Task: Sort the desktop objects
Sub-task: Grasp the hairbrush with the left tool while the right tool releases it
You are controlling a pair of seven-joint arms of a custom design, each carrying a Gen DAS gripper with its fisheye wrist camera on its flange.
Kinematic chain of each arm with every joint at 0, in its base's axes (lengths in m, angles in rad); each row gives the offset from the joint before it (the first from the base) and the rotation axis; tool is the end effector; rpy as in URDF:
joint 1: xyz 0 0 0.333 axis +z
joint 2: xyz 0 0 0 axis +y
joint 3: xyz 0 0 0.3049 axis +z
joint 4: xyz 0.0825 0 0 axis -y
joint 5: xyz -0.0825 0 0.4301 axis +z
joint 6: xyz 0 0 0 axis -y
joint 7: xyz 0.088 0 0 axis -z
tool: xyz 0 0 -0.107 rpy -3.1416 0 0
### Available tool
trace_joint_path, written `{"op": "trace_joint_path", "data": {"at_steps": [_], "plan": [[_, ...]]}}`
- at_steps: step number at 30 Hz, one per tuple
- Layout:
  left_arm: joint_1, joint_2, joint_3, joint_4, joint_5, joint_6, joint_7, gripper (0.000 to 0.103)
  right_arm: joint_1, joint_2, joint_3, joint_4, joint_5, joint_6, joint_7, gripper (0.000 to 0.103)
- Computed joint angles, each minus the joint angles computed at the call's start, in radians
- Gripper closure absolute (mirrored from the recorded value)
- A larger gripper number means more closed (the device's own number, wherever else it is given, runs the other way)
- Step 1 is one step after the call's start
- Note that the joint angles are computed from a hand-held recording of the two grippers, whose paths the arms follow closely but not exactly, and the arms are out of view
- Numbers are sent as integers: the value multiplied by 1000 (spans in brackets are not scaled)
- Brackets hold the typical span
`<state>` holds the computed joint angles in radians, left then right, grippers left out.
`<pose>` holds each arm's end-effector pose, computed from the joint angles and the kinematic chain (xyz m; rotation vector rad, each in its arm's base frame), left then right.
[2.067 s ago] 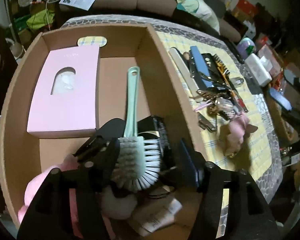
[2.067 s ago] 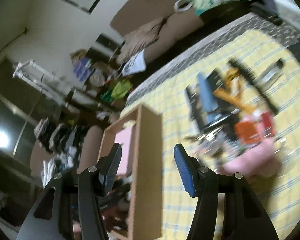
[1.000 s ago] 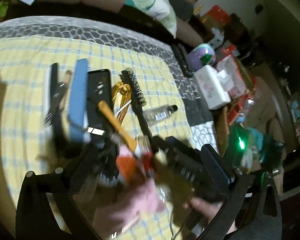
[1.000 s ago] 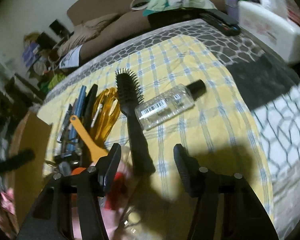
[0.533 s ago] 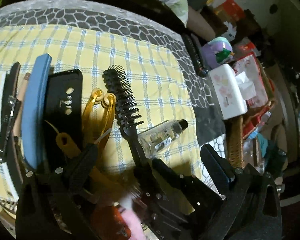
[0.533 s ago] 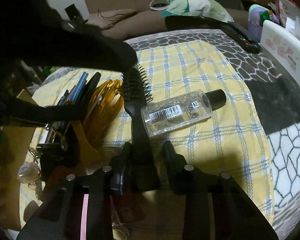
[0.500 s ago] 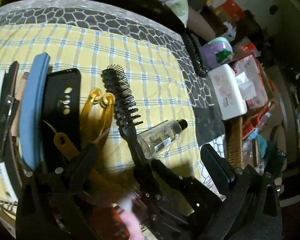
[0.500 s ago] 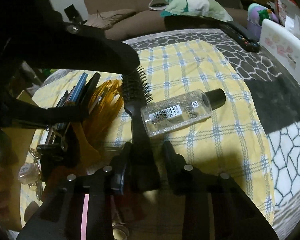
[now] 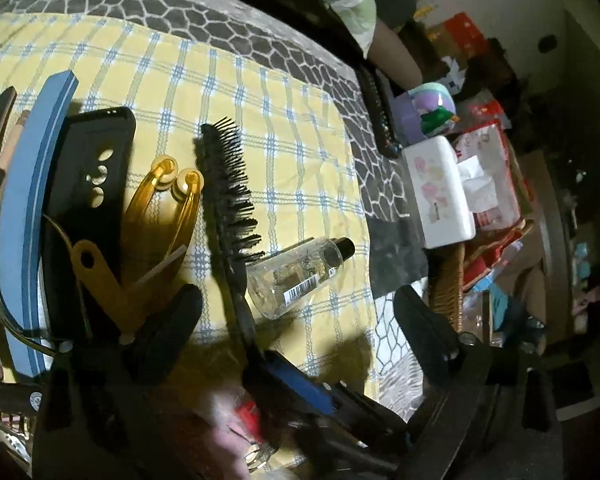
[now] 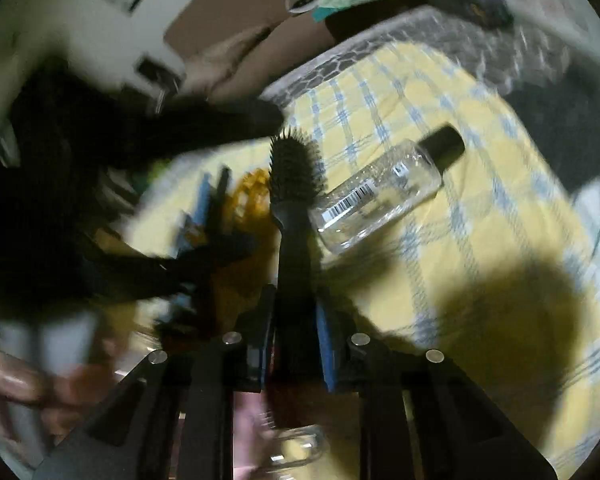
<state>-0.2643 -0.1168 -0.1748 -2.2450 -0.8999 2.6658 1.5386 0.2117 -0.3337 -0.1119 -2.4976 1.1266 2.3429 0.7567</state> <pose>0.5339 -0.2269 0.4311 2.1794 -1.6181 1.0400 0.4875 0.0635 0.3932 -1.7116 1.4736 0.2939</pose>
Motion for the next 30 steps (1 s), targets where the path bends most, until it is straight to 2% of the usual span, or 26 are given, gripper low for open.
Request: {"op": "trace_joint_path", "data": {"at_steps": [3,5,6,9,11,12,15,19,23,25,28,30], "plan": [[5,-3,-1,-7,30,-6,-18,34,-13,17,-39,19,57,-104,9,84],[7,-9,0,-14,49,-12,-28,55,-29,20,-45,26,81,-151,18,84],[6,-12,8,-17,25,-27,-17,69,-37,20,-45,29,84,-172,27,84],[3,-34,16,-40,-22,-43,-12,72,-58,1,-43,28,88,-215,50,84],[-2,-57,21,-58,-49,-42,3,79,-70,-24,-34,24,62,-226,72,84],[-3,-82,24,-75,-56,-45,3,87,-73,-40,-27,21,39,-220,84,84],[-21,-164,48,-130,-120,-49,33,89,-68,-121,-19,-10,-6,-218,117,84],[-30,-325,78,-220,-97,-67,10,89,-30,-265,-5,-65,-53,-185,160,84],[0,-525,124,-316,36,-126,-73,89,49,-391,12,-108,-51,-149,221,84],[41,-634,154,-356,128,-185,-118,89,106,-435,36,-124,-34,-119,253,84],[115,-762,198,-404,258,-267,-159,89,207,-446,84,-122,9,-54,297,84],[165,-814,226,-427,329,-316,-172,89,278,-423,137,-108,41,12,341,84]]}}
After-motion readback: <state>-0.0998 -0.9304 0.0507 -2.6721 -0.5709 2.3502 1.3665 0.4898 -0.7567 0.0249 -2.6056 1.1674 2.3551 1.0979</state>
